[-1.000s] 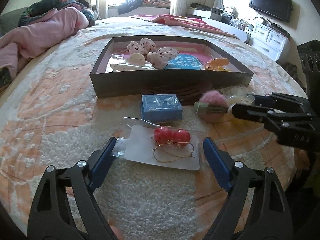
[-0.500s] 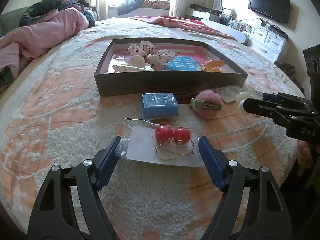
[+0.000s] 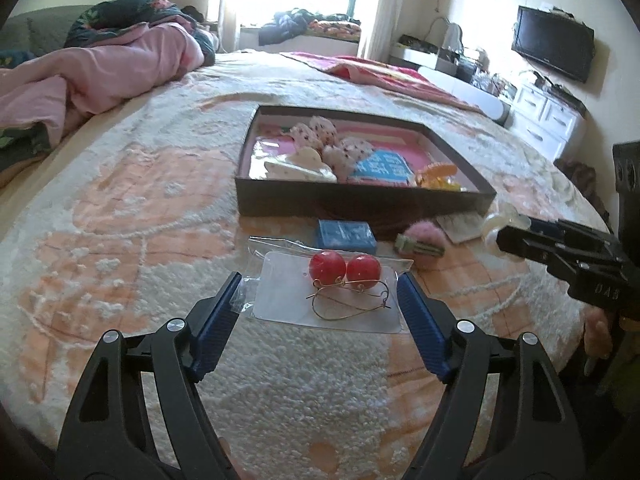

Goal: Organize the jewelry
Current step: 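Move the left tool over the red bead earrings card while the right tool reaches the clear plastic clip, then carry the red earrings card into the tray with the left tool while the right tool drops the clear clip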

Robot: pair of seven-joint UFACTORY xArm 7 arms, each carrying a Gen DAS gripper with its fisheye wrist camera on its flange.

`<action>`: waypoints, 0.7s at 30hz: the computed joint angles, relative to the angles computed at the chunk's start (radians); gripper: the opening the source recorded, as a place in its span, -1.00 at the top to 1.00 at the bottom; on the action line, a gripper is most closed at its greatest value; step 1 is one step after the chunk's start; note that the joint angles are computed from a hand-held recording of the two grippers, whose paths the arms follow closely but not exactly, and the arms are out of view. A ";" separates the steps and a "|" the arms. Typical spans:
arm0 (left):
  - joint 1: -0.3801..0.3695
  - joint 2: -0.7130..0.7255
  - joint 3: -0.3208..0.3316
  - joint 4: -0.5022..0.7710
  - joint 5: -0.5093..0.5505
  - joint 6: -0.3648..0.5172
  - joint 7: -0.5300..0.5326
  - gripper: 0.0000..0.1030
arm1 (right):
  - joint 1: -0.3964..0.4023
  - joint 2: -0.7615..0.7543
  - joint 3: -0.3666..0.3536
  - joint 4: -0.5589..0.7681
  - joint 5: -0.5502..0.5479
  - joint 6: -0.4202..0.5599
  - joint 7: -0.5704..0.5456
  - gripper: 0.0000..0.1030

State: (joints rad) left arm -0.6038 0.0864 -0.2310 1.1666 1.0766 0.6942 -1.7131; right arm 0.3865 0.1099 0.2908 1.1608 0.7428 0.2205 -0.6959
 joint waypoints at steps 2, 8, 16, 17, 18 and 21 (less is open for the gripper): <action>0.001 -0.007 0.002 0.000 0.008 0.007 -0.009 -0.33 | -0.002 0.003 0.001 0.007 0.006 0.001 -0.004 0.16; 0.013 -0.007 0.004 0.013 0.013 0.012 -0.007 -0.33 | -0.009 0.022 -0.003 0.032 -0.022 -0.008 0.012 0.17; 0.018 0.026 0.020 0.069 0.009 0.015 0.029 -0.33 | -0.038 0.055 0.001 0.074 -0.061 -0.013 0.050 0.21; 0.018 0.034 0.024 0.082 0.009 0.013 0.036 -0.33 | -0.042 0.060 0.002 0.081 -0.066 -0.011 0.054 0.21; 0.017 0.039 0.027 0.089 0.012 0.011 0.039 -0.33 | -0.045 0.067 0.001 0.088 -0.075 -0.014 0.061 0.21; 0.011 0.063 0.039 0.124 0.018 0.007 0.056 -0.33 | -0.050 0.085 -0.003 0.107 -0.121 -0.021 0.099 0.21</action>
State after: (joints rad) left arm -0.5925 0.1497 -0.1921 1.2910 1.0950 0.7014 -1.6571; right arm 0.3365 0.1953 0.2875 1.2679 0.6215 0.1999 -0.5974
